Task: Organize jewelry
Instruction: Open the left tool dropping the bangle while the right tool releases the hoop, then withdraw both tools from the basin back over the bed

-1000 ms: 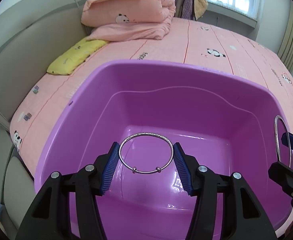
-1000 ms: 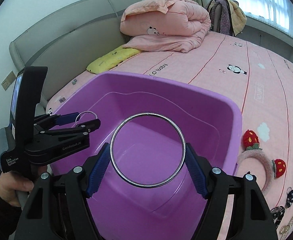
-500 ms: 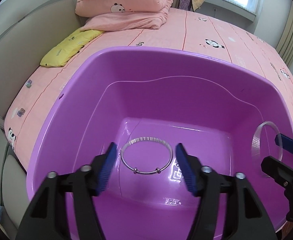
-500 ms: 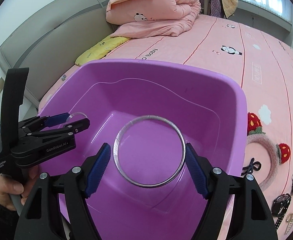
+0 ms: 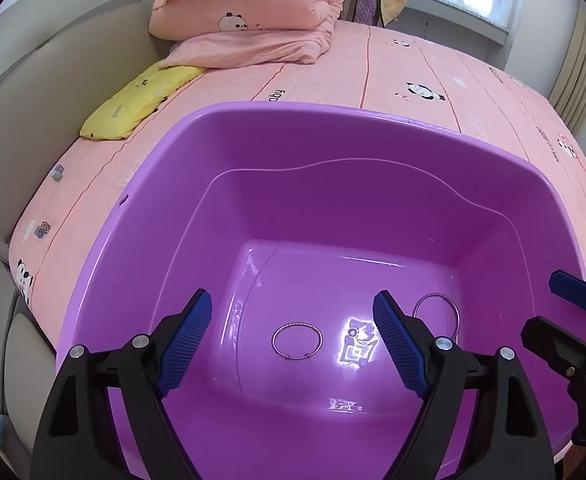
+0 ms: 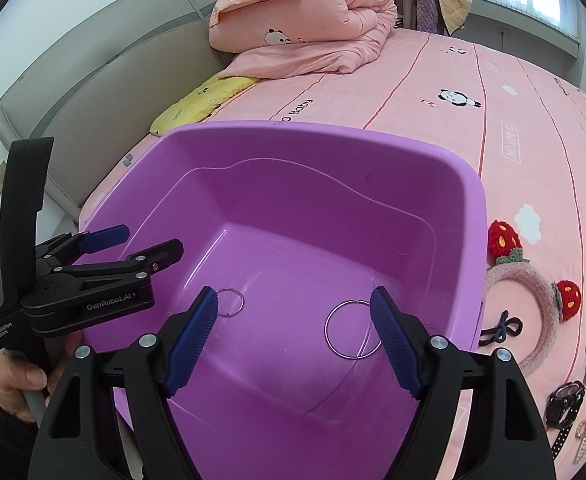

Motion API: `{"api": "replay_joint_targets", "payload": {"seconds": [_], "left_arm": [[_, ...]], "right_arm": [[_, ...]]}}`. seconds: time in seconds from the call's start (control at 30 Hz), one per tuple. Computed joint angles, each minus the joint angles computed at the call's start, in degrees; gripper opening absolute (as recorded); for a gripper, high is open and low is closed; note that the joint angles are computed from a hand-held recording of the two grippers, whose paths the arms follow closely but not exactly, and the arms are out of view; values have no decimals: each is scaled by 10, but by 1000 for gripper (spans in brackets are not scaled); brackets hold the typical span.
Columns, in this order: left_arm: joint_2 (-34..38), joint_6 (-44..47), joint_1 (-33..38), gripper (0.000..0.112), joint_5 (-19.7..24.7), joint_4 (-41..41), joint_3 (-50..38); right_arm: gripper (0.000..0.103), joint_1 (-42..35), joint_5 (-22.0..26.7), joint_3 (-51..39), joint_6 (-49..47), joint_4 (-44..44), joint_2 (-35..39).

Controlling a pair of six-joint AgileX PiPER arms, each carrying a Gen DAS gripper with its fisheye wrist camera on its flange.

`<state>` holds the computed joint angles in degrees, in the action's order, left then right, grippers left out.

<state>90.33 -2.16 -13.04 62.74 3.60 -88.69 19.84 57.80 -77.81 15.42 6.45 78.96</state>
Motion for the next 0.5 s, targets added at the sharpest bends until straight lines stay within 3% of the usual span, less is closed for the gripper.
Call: {"api": "replay_joint_targets", "payload": {"seconds": [0.5], "left_arm": [[-47,-44,-15,84,10,32,15]], "right_arm": [[75,-5,18,7,-6,-3,-55]]}}
